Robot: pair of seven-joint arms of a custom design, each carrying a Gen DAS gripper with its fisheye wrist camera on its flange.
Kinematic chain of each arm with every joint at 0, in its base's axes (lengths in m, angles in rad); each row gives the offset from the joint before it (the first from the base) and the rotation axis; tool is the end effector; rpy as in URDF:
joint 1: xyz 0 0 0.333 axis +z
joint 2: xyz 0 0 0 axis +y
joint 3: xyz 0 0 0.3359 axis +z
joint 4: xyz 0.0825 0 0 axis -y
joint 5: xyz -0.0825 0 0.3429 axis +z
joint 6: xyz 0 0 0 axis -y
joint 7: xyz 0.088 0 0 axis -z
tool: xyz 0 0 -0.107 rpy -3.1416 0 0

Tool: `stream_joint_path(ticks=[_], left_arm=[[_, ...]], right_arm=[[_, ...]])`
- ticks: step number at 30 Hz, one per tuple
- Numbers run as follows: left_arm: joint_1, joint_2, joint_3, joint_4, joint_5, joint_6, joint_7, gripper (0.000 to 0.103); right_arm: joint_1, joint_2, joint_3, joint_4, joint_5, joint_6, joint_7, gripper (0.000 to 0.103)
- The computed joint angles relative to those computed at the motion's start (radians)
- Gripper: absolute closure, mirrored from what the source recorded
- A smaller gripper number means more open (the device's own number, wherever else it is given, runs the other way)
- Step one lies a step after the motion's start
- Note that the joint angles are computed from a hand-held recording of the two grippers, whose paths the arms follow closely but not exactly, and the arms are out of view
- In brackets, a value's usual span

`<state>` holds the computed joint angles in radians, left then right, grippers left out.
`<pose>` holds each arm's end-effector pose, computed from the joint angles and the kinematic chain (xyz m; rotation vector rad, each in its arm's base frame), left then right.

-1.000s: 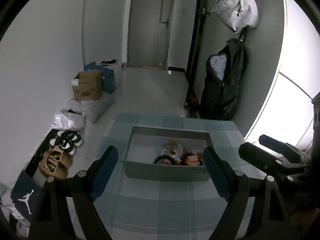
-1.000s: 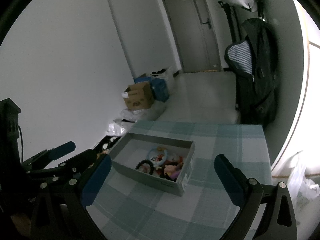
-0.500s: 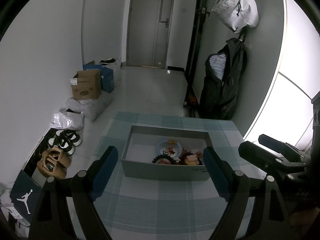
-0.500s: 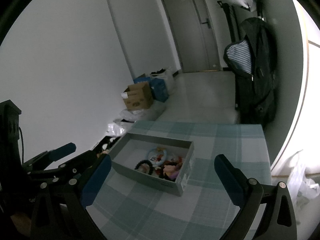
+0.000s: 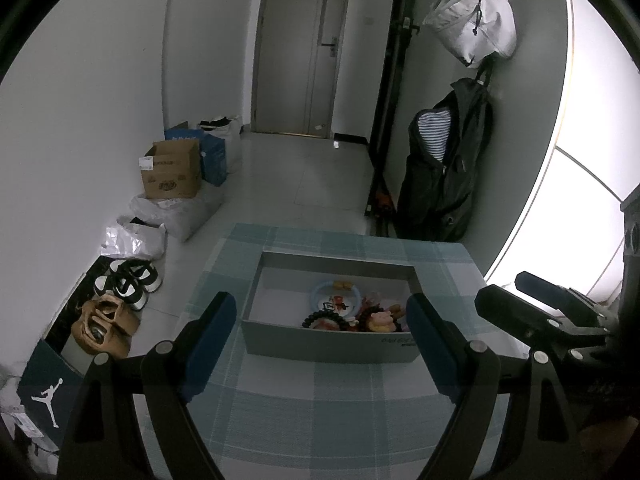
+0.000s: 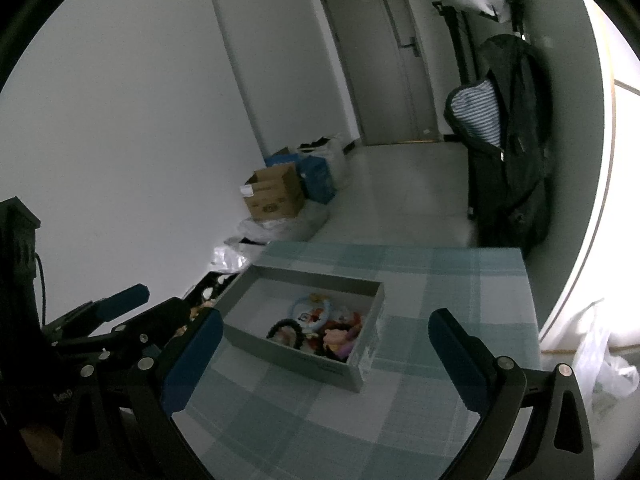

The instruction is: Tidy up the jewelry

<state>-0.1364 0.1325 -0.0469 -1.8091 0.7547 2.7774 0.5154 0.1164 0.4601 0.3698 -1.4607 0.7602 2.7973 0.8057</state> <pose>0.5943 -0.1390 0.5903 -1.8699 1.4100 -0.8701 0.6615 0.2437 0.5554 -1.8121 1.0429 -0.2795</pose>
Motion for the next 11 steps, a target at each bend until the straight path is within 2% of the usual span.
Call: stream_joint_path(ticks=[11], left_arm=[[-0.006, 0.008, 0.006, 0.005, 0.034, 0.015, -0.026, 0.019]], right_arm=[[0.004, 0.003, -0.007, 0.003, -0.011, -0.002, 0.008, 0.000]])
